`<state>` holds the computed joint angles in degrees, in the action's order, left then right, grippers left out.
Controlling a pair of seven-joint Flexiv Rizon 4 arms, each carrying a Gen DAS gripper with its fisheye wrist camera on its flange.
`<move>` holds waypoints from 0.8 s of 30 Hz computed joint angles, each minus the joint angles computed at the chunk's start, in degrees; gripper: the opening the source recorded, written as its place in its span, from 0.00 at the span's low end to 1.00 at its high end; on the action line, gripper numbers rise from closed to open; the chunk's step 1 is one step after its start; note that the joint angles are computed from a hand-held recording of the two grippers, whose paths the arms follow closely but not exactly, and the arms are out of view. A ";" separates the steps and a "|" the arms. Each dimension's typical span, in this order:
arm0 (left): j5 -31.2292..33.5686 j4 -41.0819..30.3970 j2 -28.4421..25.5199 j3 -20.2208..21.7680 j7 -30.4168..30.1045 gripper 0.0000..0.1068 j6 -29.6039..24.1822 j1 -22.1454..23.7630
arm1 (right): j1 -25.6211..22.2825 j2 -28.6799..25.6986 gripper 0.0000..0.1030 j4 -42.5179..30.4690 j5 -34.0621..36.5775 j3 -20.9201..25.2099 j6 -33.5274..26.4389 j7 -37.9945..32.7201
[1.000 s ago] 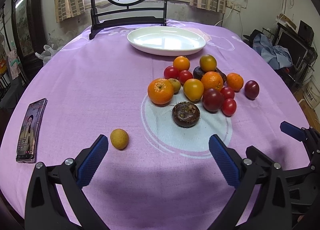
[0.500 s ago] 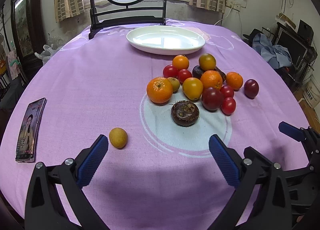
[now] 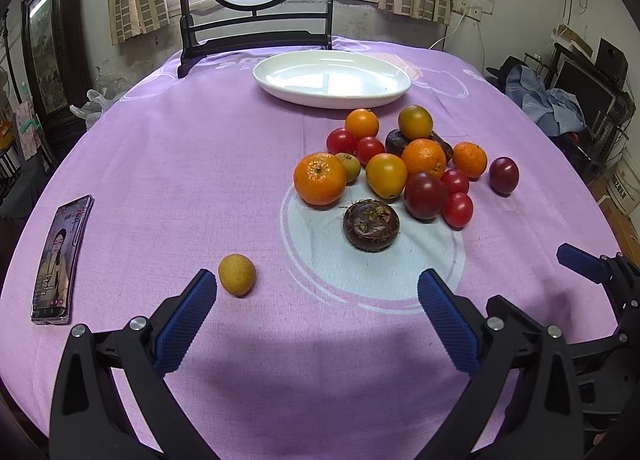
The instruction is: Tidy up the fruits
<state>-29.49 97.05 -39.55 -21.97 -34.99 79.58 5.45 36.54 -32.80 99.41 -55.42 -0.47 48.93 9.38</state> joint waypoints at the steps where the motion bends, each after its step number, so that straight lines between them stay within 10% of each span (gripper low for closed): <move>1: 0.07 -0.03 -0.01 0.11 -0.07 0.92 0.00 -0.08 | 0.04 -0.09 0.97 -0.07 0.00 0.02 -0.02 0.02; 24: -0.12 0.00 -0.05 -1.22 1.20 0.92 -1.75 1.59 | 0.00 0.13 0.97 0.42 0.08 0.00 0.16 0.38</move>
<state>-29.60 97.05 -39.60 -23.19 -33.79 77.83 7.04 36.54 -32.66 99.83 -55.34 -0.47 49.09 9.76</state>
